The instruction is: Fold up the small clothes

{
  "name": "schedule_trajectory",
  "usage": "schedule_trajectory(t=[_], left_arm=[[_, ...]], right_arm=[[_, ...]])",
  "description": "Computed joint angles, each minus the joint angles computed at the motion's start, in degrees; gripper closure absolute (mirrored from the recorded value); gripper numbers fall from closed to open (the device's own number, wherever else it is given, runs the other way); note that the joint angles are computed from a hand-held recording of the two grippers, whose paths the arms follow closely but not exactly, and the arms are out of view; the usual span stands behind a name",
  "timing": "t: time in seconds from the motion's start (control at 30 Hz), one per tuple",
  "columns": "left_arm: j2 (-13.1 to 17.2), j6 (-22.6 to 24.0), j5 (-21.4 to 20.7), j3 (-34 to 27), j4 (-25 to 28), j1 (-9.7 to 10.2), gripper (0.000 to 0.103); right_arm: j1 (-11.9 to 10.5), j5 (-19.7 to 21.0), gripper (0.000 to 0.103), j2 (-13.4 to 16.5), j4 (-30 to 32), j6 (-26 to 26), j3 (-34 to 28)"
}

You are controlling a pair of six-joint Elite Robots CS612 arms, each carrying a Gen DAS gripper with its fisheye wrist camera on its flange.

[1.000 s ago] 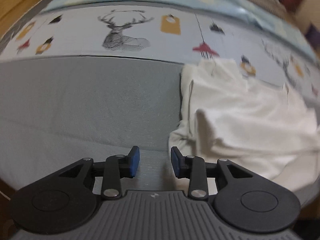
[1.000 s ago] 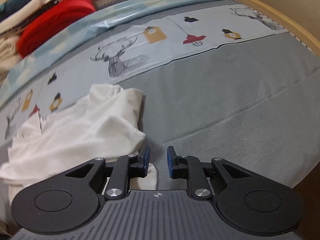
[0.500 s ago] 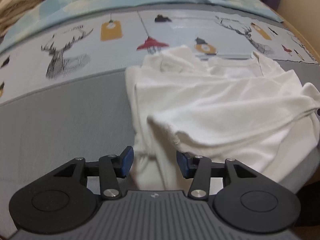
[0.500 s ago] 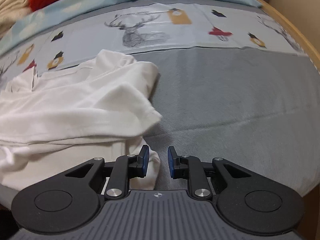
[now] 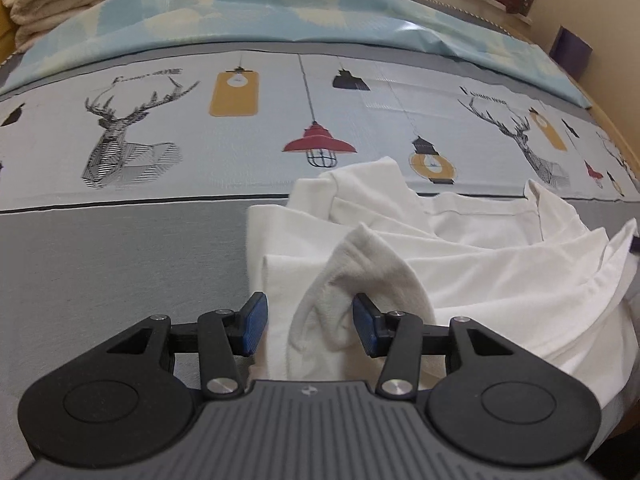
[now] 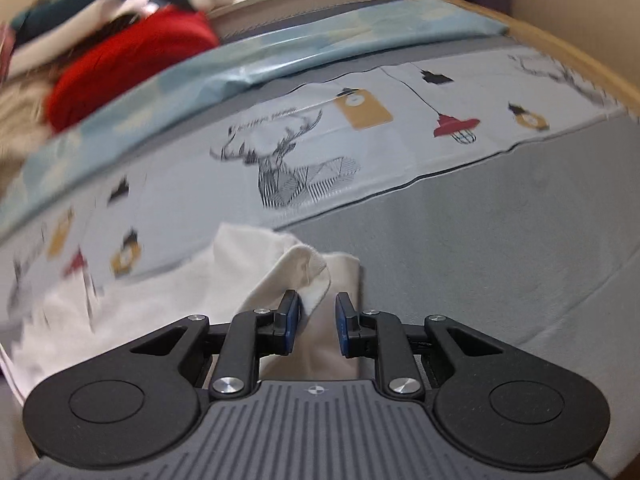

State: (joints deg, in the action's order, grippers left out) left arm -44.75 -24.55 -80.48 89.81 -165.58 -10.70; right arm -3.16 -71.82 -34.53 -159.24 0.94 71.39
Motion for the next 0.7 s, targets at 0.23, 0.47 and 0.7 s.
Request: schedule_trajectory(t=[0.23, 0.47, 0.7], left_arm=[[0.98, 3.00, -2.41, -0.62, -1.21, 0.31, 0.095], [0.06, -11.55, 4.19, 1.41, -4.72, 1.32, 0.094], [0.44, -12.63, 0.77, 0.31, 0.06, 1.65, 0.068]], right_arm=[[-0.27, 1.95, 0.082, 1.29, -0.14, 6.18, -1.88], [-1.83, 3.73, 0.082, 1.20, -8.93, 16.38, -0.03], [-1.54, 2.13, 0.079, 0.93, -3.22, 10.44, -0.48]])
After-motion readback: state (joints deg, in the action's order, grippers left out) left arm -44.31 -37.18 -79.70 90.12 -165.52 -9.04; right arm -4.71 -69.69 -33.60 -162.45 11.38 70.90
